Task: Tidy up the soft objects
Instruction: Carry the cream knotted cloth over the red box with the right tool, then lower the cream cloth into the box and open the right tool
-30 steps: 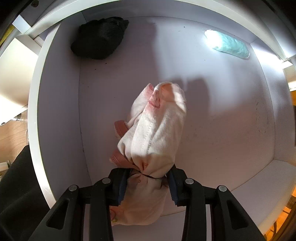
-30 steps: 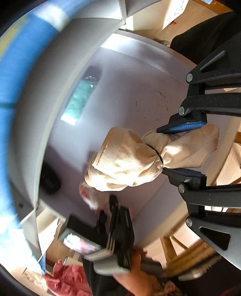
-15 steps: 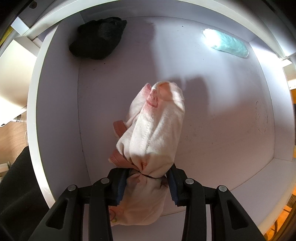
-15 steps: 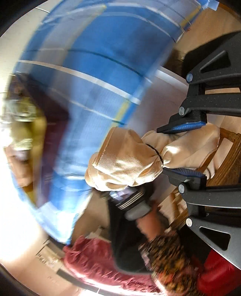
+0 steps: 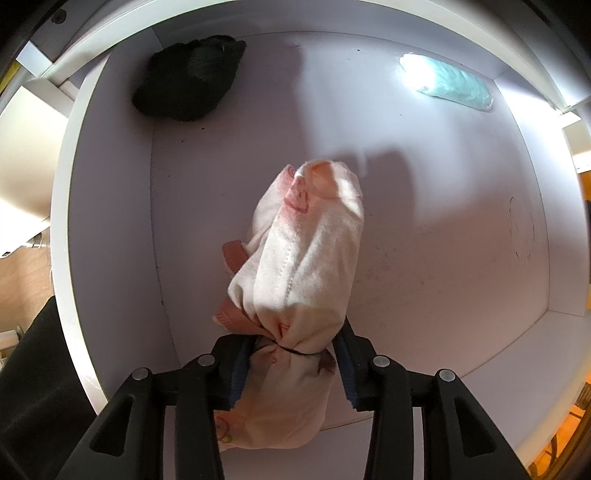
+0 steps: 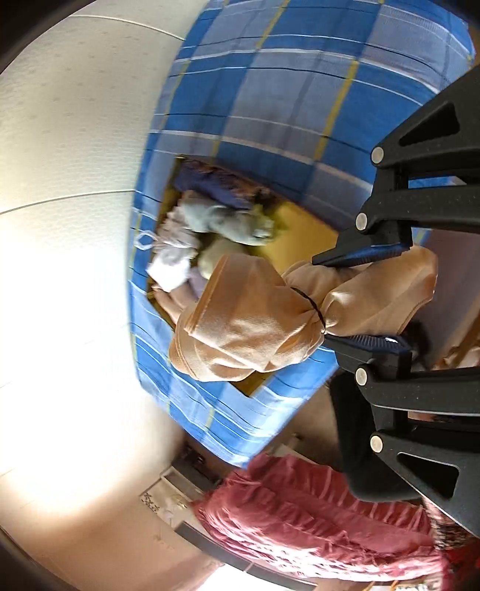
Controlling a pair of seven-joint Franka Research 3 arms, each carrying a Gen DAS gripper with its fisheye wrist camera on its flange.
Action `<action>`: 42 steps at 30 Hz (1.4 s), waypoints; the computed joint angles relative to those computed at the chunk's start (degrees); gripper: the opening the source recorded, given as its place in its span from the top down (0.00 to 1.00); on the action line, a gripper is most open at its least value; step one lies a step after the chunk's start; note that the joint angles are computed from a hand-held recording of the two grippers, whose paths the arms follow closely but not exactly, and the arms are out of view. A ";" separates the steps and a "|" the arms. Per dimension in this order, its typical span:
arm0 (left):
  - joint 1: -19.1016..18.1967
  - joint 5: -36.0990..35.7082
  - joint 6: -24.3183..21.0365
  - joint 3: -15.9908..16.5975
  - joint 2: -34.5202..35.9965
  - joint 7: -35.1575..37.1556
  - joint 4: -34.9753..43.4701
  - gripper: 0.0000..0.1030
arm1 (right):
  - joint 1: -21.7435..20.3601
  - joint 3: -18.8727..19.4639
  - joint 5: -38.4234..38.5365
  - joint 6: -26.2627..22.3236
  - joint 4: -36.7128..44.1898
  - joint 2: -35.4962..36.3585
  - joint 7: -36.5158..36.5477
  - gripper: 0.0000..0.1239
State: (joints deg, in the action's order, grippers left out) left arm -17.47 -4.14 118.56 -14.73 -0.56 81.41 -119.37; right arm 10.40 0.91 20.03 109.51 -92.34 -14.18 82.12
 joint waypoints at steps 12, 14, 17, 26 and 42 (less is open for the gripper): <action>0.11 -0.83 0.07 0.00 0.27 0.45 0.25 0.57 | 1.31 2.04 -6.73 -0.10 4.71 8.81 6.87 0.73; 0.11 -0.86 0.07 -0.01 0.29 0.36 0.29 0.57 | 1.77 2.29 -8.16 -1.14 5.54 10.06 7.35 0.73; 0.18 -1.40 0.21 0.05 0.26 0.33 0.26 0.56 | 2.33 2.58 -11.84 -4.03 7.35 12.00 9.36 0.73; 0.37 -2.01 0.51 0.16 0.17 0.96 -0.05 0.55 | 2.97 2.12 -16.96 -5.73 6.21 13.41 13.58 0.73; 0.17 -1.68 0.31 -0.05 0.53 0.77 0.39 0.54 | 4.78 3.56 -24.27 -6.00 5.97 13.00 13.96 0.71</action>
State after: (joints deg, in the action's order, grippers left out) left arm -17.30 -5.82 118.87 -14.79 -0.03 82.18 -118.98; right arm 15.18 4.48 -4.24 103.51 -86.38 -1.18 96.08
